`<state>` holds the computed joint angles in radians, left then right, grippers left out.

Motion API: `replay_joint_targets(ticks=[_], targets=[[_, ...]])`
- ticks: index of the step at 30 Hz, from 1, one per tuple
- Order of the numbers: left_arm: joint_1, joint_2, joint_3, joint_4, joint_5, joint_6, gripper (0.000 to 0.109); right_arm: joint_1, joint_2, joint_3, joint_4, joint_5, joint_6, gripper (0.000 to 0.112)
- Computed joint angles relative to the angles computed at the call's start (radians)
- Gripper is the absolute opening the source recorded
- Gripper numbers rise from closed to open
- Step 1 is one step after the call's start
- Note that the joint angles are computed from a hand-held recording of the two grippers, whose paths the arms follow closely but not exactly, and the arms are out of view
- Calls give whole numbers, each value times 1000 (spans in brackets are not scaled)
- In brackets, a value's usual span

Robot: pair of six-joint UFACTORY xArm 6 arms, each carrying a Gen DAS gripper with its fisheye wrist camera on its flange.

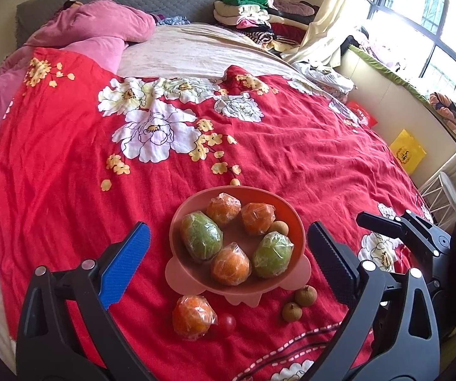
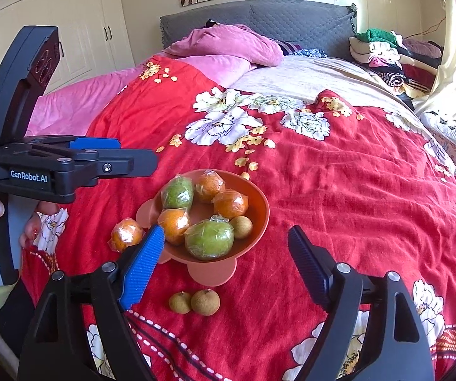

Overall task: Organize fruits
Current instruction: 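Withdraw both open tools from the bowl toward the remaining fruits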

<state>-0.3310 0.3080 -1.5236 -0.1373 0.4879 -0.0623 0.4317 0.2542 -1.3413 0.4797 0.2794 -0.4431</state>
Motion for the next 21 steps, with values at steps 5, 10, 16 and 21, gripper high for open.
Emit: replay_joint_targets(ticks=[5,10,16,21], targets=[[-2,-24,31,2,-11,-1,93,4,-24,29,-15,-7,8,87],[-4,-51,68,6,-24,-3,93,7,-45,56,-39,-19,33,89],[-6,-78,104,7,-36,-6,93,7,-62,74,-63,-23,55,90],[-4,-115,157,-1,-50,-9,93,7,-75,92,-72,-27,60,90]])
